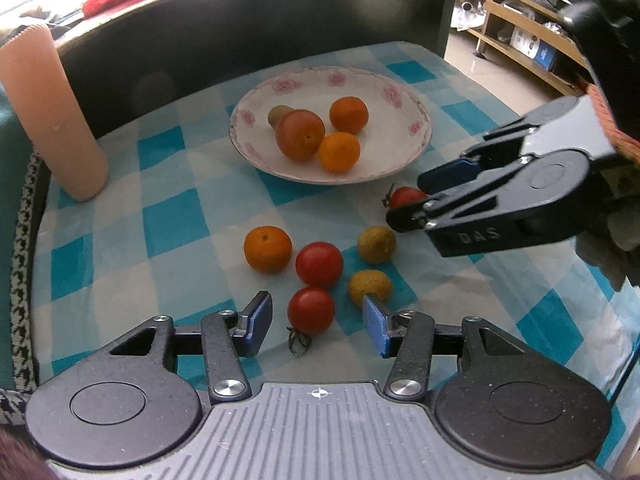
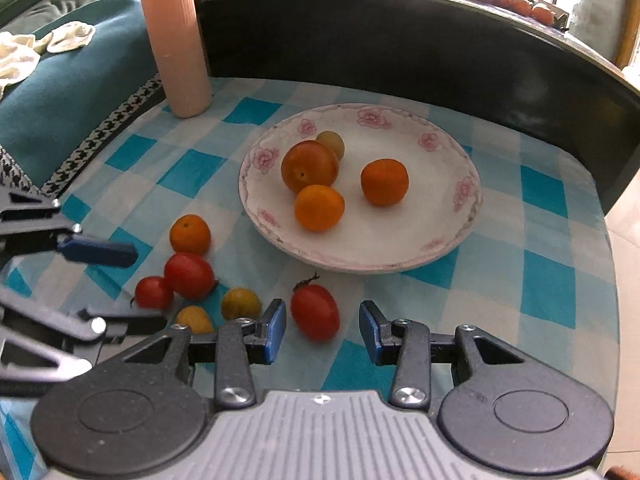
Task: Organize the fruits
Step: 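Move both open tools back toward the remaining tomatoes on the cloth, then grasp a red cherry tomato with the left tool while the right tool grasps another cherry tomato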
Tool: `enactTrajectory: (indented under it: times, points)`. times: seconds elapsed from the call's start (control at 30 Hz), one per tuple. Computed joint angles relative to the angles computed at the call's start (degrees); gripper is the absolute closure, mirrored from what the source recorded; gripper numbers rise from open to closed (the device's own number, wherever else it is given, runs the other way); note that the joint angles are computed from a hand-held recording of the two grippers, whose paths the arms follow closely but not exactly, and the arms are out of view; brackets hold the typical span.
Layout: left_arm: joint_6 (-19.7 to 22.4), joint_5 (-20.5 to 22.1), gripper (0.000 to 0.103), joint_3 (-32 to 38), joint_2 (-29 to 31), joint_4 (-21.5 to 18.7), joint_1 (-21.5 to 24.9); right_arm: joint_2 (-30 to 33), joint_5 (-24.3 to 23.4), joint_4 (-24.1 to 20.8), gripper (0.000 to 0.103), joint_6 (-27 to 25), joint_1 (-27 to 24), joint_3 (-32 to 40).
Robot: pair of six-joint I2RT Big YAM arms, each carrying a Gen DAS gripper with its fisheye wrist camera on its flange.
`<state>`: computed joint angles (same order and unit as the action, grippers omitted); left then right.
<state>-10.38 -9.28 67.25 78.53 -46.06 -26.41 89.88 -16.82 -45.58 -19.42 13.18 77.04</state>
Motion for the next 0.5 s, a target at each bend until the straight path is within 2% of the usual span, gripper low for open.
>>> enactTrajectory:
  times: [0.27,0.4,0.5]
  points:
    - [0.9,0.8,0.046,-0.8,0.5,0.2,0.5,1.3,1.8,-0.4,0.049,-1.2,1.1,0.4]
    - [1.2,0.7,0.051,-0.6,1.4,1.0,0.6,1.2,2.4,-0.7,0.059,-0.9,1.3,0.6]
    - [0.5,1.4,0.053,-0.4,1.8,1.4,1.0,1.1,2.7,-1.2,0.059,-0.8,1.2,0.7]
